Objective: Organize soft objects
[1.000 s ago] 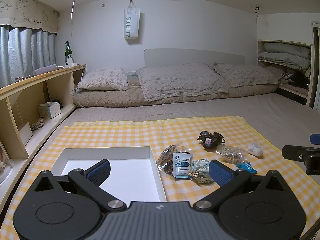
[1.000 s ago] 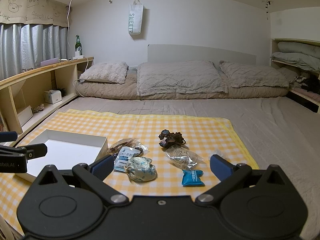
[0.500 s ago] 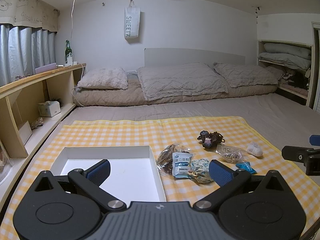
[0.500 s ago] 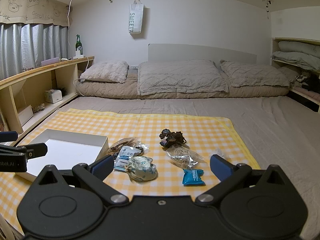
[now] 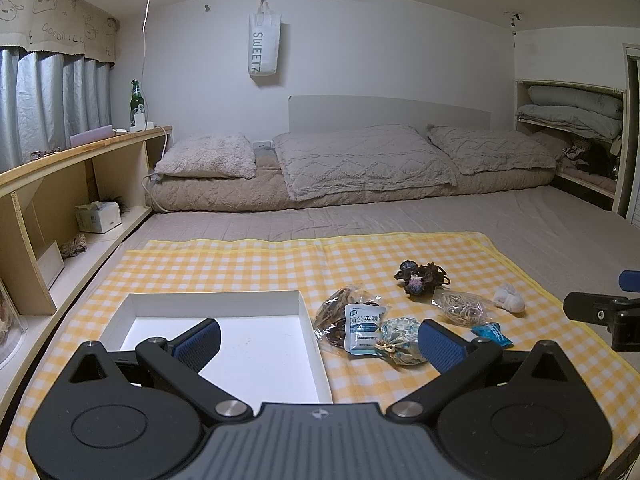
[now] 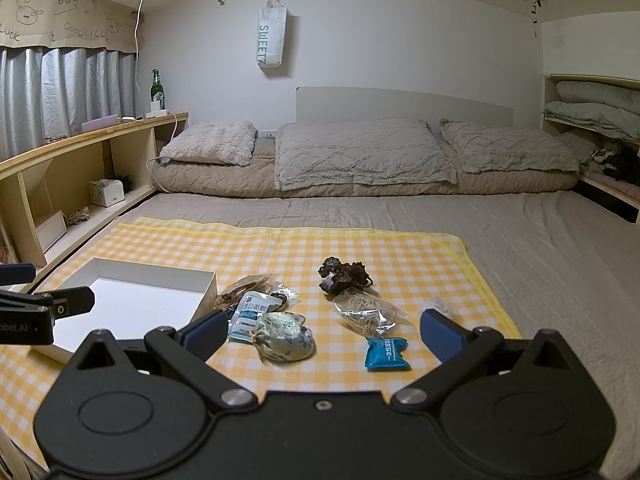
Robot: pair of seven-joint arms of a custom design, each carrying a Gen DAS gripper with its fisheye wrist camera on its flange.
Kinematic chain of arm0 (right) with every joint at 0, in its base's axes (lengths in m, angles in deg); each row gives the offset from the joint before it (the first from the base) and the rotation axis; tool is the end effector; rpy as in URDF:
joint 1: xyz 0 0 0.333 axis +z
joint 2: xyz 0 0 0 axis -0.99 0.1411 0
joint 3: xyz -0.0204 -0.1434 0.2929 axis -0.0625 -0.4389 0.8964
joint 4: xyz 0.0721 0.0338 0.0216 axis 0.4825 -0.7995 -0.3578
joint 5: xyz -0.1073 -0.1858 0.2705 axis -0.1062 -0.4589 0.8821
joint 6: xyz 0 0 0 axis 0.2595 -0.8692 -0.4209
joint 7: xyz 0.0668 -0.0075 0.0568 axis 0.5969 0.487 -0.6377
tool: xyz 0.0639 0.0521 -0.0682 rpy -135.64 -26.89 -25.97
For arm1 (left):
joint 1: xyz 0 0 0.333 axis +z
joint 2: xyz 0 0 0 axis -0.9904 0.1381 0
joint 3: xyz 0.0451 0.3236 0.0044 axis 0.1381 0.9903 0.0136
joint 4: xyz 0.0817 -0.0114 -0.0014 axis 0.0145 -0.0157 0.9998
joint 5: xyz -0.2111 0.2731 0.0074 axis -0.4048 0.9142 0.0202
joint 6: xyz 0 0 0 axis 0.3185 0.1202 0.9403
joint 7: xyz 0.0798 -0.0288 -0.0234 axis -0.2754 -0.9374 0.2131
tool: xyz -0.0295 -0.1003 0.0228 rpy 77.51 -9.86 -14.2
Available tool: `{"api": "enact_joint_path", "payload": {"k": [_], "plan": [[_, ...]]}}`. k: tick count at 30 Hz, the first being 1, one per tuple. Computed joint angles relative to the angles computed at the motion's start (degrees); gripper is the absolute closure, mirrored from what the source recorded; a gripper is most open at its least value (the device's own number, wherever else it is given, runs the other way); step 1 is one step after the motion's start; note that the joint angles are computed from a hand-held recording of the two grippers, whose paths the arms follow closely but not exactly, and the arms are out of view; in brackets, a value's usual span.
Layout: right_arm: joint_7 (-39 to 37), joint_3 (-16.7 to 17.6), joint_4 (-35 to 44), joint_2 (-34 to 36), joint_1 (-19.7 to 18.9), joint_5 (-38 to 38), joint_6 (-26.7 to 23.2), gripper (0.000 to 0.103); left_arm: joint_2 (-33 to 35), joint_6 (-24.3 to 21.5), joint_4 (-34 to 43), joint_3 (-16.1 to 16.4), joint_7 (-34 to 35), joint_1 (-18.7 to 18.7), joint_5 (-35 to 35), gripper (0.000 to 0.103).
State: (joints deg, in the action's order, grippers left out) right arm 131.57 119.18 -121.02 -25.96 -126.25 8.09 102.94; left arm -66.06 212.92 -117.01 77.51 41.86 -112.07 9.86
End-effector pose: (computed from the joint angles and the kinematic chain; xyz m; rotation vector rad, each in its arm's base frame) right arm 0.3424 0.3406 0.6098 -1.1228 1.9846 -1.2213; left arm 0.5071 -0.4524 0.6004 -0.9458 2.1117 -1.2703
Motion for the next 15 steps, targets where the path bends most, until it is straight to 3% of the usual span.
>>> {"api": "enact_joint_path", "payload": {"k": [15], "plan": [[0.2, -0.1, 0.0, 0.4, 0.2, -0.4, 0.0, 0.000, 0.0, -0.1, 0.1, -0.2, 0.4, 0.2, -0.5, 0.000]]}}
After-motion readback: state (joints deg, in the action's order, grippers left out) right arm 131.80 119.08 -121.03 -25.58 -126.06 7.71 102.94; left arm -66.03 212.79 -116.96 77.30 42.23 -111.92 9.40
